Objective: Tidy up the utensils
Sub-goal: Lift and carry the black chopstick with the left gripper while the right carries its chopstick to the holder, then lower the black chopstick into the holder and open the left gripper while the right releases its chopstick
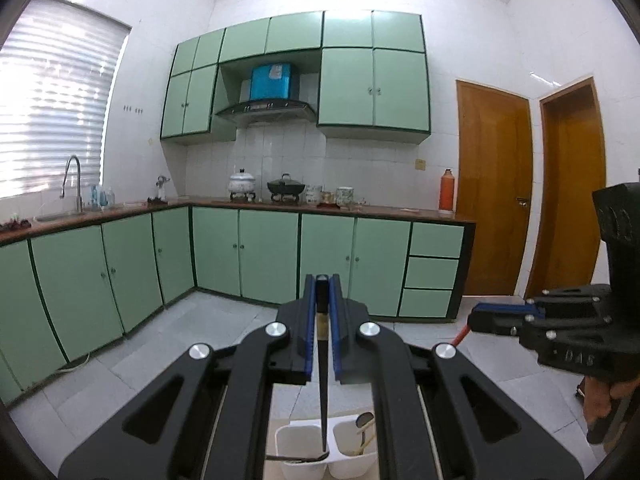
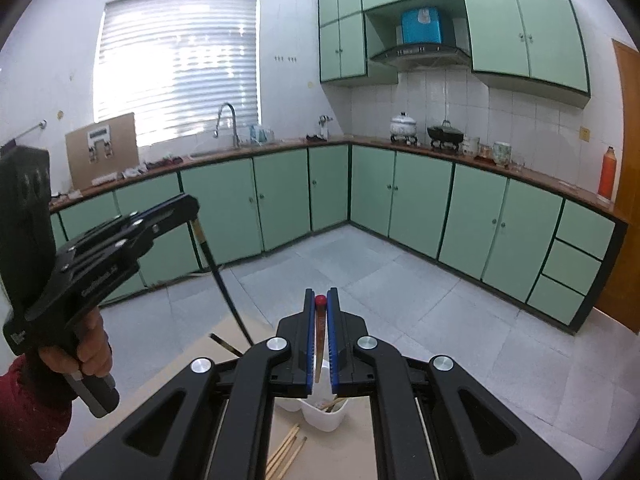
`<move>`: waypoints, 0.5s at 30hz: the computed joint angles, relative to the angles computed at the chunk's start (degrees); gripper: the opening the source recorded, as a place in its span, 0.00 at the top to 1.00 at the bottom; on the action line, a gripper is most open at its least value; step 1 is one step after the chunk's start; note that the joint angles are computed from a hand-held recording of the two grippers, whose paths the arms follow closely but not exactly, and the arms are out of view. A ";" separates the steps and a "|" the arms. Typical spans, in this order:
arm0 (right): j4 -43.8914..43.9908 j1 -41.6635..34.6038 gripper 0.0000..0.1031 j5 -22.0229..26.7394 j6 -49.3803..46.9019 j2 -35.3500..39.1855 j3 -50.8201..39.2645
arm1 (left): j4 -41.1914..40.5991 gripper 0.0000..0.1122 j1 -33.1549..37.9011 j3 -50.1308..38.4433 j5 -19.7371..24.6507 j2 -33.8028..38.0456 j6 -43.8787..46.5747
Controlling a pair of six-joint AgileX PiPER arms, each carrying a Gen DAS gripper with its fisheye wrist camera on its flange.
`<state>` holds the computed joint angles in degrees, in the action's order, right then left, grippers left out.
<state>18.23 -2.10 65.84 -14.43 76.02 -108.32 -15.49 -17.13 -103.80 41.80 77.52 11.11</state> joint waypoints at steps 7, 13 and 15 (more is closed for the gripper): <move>-3.20 2.68 0.94 -5.87 1.25 3.10 7.88 | 2.38 0.95 -0.43 6.37 -5.76 4.54 -0.09; -4.07 4.15 0.94 -10.42 1.58 2.94 16.45 | -0.44 0.95 2.12 10.28 -5.29 6.47 3.39; -4.20 4.49 0.94 -11.44 1.46 2.94 18.29 | -0.68 0.95 2.46 11.40 -5.10 6.64 4.53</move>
<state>14.03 2.39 54.41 -12.97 78.95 -90.03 -16.17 -14.67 -92.40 36.71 84.16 15.65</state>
